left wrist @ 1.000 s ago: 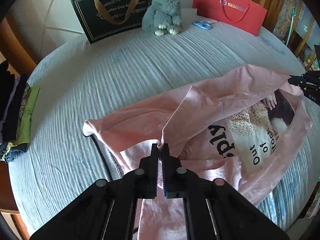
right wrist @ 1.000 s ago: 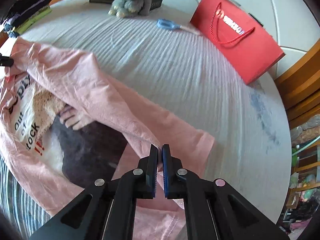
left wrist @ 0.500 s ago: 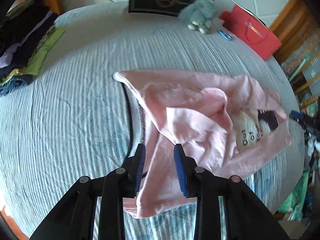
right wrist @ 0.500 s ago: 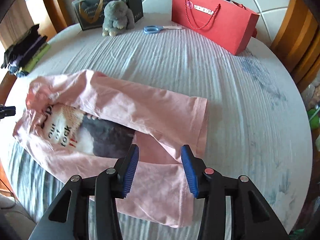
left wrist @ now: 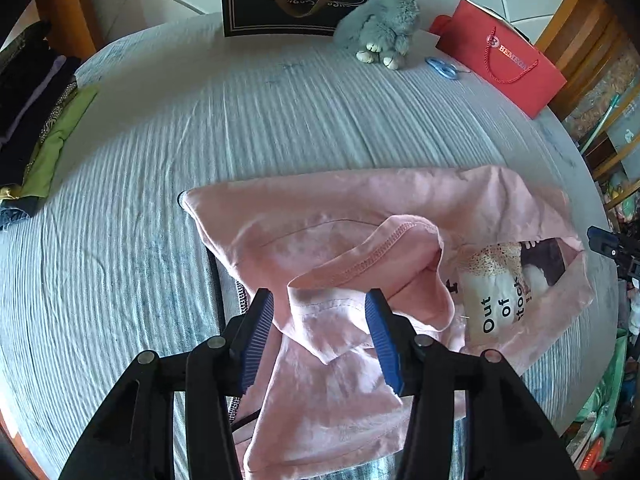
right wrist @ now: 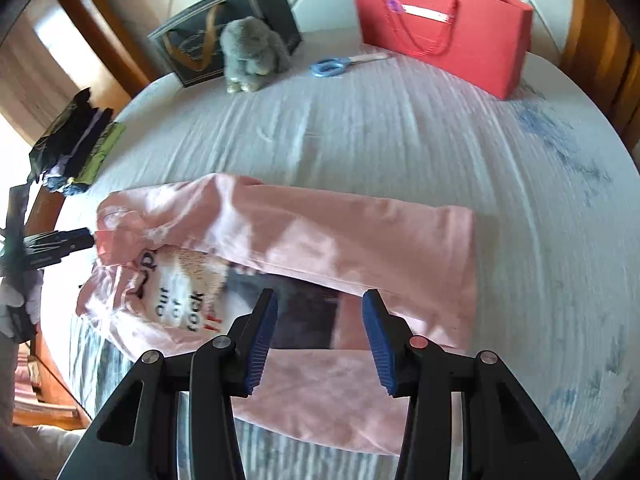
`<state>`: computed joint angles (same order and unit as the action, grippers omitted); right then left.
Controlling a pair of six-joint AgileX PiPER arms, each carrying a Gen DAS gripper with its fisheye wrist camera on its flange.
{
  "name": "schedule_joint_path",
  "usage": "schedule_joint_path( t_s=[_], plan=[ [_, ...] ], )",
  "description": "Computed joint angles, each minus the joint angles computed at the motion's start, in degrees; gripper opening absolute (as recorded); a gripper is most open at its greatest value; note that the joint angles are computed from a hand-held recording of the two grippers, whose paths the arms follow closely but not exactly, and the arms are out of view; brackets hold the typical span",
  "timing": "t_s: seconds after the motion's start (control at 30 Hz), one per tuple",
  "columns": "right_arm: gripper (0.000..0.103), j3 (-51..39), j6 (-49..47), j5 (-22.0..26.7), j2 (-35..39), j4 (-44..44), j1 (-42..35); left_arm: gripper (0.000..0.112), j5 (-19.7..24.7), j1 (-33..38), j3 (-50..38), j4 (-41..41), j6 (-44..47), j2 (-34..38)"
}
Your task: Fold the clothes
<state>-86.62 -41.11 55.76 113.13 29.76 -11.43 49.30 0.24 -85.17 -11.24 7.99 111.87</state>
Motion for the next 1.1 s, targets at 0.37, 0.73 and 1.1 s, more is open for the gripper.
schedule_joint_path(
  t_s=[0.37,0.73,1.1],
  plan=[
    [0.044,-9.8,9.86,-2.97,5.89,-5.04,25.83,0.049,-1.35,0.68,2.35,1.83,0.2,-1.0],
    [0.006,-28.57,20.03,7.04,20.89,-14.05,33.43,0.001,-3.59,0.15,3.43,-2.06,9.22,1.23],
    [0.008,4.23,-4.48,-7.26,-2.14,-0.5,27.66,0.006,-11.01,-2.74,20.73,9.99,10.4,-15.3]
  ],
)
